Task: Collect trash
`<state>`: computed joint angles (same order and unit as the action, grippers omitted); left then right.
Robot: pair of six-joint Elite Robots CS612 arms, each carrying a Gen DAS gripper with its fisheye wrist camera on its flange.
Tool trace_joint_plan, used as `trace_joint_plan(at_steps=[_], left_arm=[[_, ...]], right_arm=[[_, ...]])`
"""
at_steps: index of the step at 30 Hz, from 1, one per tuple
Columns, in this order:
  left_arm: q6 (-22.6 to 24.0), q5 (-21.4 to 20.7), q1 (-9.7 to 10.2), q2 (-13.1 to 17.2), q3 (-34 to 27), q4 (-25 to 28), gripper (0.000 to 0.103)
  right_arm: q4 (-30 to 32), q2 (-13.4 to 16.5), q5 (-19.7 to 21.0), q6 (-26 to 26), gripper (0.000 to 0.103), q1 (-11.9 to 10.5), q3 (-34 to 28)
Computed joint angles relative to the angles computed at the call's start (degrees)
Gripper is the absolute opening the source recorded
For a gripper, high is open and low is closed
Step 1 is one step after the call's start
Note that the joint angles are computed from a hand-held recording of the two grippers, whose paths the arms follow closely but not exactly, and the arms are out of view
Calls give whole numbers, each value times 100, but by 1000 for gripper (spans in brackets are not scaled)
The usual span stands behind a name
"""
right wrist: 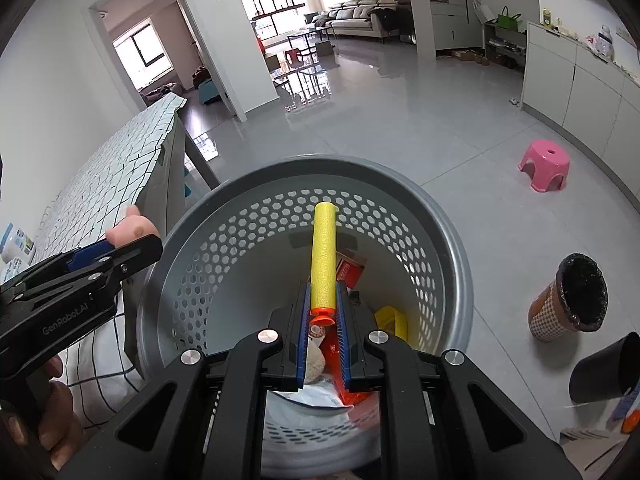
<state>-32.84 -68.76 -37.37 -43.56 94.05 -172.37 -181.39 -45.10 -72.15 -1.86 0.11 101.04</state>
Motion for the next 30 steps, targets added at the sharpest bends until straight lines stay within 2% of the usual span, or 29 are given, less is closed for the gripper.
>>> trace_joint_plan(at_steps=[7, 8, 10, 11, 17, 20, 26, 28, 30], left_arm=[[-4, 15, 28, 26, -60, 22, 48], [-9, 13, 29, 24, -64, 32, 51], [-33, 30, 30, 18, -50, 27, 59], [-47, 43, 30, 12, -36, 1, 63], [-80, 73, 24, -10, -28, 14, 64], [-90, 117, 9, -22, -9, 10, 69], [-134, 266, -16, -62, 41, 5, 77], [-175, 312, -23, -76, 56, 15, 82], [-218, 382, -36, -95, 71, 46, 84]], right_arm=[[120, 67, -9, -53, 13, 43, -144], [104, 70, -24, -53, 15, 47, -146], [29, 74, -38, -25, 32, 52, -143], [-44, 73, -30, 4, 35, 53, -127], [-23, 59, -39, -3, 36, 53, -134], [-13, 52, -43, -16, 37, 48, -132], [-174, 24, -108, 8, 51, 49, -59], [-284, 8, -141, 19, 60, 51, -17], [-335, -2, -139, 13, 62, 45, 5]])
